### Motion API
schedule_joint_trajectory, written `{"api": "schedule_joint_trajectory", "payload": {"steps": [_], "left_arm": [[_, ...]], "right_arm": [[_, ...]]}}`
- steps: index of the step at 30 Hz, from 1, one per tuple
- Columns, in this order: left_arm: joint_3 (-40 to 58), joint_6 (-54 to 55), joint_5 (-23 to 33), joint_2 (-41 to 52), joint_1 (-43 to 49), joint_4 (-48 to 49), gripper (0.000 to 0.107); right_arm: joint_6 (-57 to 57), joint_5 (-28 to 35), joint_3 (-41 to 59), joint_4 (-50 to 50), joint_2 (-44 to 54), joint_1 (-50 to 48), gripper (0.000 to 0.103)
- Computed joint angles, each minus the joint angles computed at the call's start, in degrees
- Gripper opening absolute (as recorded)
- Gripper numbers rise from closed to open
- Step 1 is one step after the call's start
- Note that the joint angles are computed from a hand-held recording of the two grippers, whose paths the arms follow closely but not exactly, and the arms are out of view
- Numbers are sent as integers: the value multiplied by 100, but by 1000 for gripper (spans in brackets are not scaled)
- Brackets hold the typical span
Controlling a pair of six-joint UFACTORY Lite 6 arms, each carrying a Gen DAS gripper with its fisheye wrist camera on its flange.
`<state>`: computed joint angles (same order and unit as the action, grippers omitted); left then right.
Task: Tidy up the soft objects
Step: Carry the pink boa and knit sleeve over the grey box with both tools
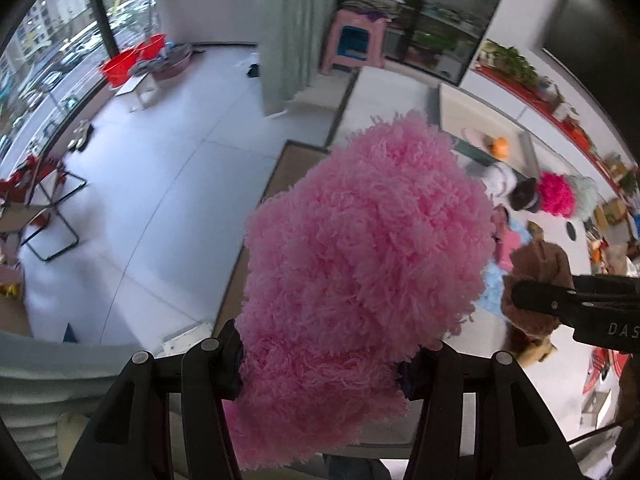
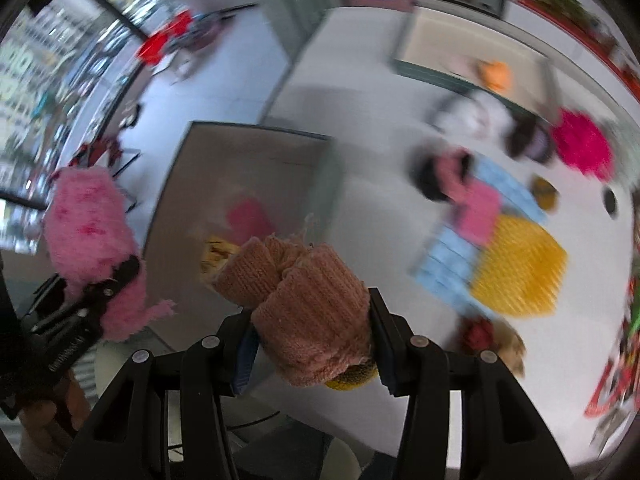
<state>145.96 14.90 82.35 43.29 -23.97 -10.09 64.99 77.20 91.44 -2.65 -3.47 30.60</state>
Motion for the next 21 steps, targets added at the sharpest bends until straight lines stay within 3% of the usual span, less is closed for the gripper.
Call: {"api": "schedule_joint_trajectory", "payload": {"steps": [9, 16, 19, 21], "left_arm": [[-1383, -385, -676, -410, -30, 195, 56], [-1797, -622, -952, -308, -124, 282, 56], [-1989, -778, -1176, -329, -266, 483, 78], [-2041, -803, -1191, -299, -344, 549, 97]], "right_arm": [[-1345, -138, 1426, 420, 1742, -497, 53], [-2295, -185, 2105, 690, 2734, -1031, 53], [-2624, -234, 2442, 738, 3255, -1152, 57], [-2884, -299, 2566, 904, 3577, -1272, 74]]}}
